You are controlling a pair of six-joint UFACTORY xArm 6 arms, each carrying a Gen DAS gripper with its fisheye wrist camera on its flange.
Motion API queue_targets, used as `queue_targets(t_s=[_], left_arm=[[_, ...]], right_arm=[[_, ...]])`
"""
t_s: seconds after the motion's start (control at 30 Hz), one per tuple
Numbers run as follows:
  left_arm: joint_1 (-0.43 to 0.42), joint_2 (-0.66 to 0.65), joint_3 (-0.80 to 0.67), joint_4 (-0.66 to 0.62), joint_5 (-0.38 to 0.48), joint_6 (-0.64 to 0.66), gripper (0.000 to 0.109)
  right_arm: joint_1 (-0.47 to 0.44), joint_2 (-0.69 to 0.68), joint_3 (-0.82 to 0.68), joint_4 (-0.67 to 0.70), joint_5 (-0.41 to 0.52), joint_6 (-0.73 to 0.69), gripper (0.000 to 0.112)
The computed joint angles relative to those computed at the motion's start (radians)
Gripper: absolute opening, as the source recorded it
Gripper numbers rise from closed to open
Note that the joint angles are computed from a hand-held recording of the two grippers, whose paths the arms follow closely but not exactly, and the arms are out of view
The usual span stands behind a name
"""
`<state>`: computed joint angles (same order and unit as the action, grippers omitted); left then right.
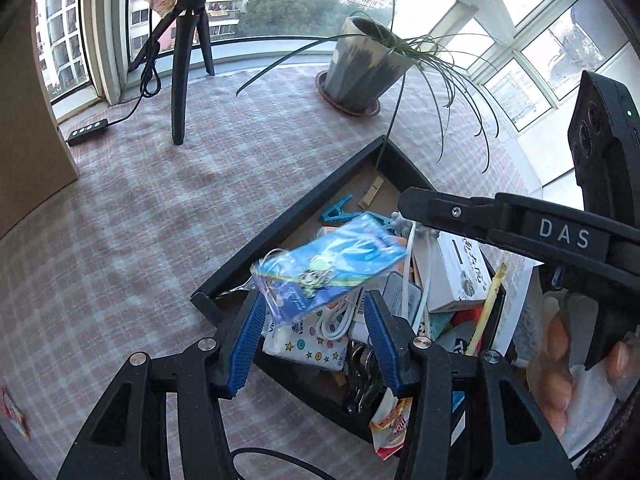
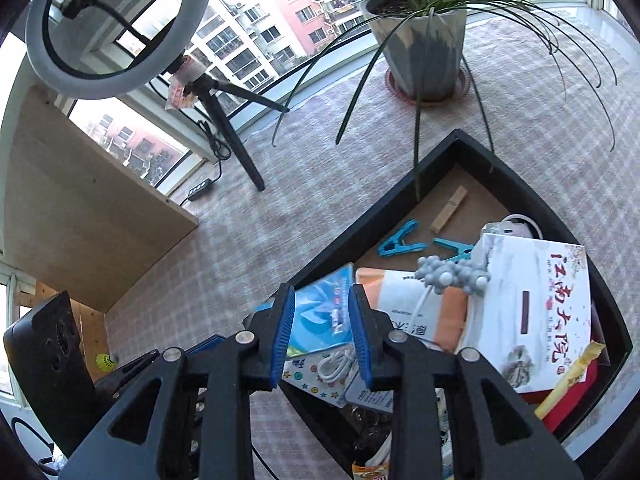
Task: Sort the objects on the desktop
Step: 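Carry the blue card pack to the tray and release it, then move both open grippers back to the shuttlecock and sachet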
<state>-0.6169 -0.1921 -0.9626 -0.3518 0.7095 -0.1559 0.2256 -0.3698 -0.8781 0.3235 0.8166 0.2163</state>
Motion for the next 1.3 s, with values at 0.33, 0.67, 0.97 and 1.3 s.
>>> queue_targets(t_s=[0.33,0.67,0.97,1.3], left_arm=[[0.033,-0.096,0.081,0.097,0.012,-0.052,0.048],[0.268,-0.329,0.317,0.175,0.074,-0.076,0.048],[0.809,-0.489,0.485,0.199,0.172,0.052,0.05],[1.305,-0.378,0.453,0.149,0.153,0.127,0.056]], right_arm=[[0.055,0.003,-0.002,-0.006,-0.002,-0.01,0.029],[0.233,0.131,-0.081,-0.001,-0.031,-0.028,0.037],[0.432,0.31,-0.242,-0.02,-0.024,-0.056,0.045],[0.645,0.555,-0.515,-0.106,0.02,-0.083,0.057]])
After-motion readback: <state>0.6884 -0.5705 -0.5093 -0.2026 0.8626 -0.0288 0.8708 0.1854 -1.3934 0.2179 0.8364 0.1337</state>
